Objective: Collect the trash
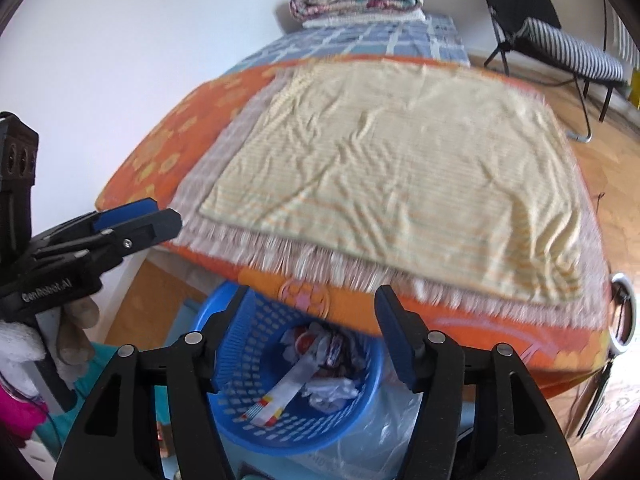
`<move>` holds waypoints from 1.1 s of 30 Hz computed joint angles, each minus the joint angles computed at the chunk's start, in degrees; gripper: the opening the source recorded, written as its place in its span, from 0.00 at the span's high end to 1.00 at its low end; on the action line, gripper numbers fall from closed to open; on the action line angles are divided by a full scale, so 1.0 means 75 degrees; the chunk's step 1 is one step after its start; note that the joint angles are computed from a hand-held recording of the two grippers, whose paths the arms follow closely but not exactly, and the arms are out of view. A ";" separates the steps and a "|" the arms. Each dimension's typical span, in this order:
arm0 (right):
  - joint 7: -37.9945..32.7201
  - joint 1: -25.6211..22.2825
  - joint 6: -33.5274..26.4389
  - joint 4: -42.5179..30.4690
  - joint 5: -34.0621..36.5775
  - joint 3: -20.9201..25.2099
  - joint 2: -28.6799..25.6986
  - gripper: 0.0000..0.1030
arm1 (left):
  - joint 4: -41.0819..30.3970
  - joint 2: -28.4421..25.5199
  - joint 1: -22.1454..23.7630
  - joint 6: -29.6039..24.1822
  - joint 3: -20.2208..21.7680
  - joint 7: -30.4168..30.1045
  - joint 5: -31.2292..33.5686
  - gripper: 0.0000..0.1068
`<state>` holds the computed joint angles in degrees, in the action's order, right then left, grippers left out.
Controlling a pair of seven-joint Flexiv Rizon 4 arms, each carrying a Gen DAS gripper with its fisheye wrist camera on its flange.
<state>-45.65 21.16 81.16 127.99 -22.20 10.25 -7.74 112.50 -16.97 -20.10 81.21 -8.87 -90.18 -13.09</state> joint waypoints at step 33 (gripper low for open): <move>0.0721 -0.0244 0.0176 -0.0782 -0.0620 -0.0496 -0.0233 0.29 | -0.1448 -0.0387 -0.0428 0.0162 0.0679 -0.0906 0.1280 0.09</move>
<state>-40.24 19.33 82.48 122.13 -26.85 6.53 -9.49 101.63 -19.87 -23.31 82.42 -3.78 -96.97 -3.49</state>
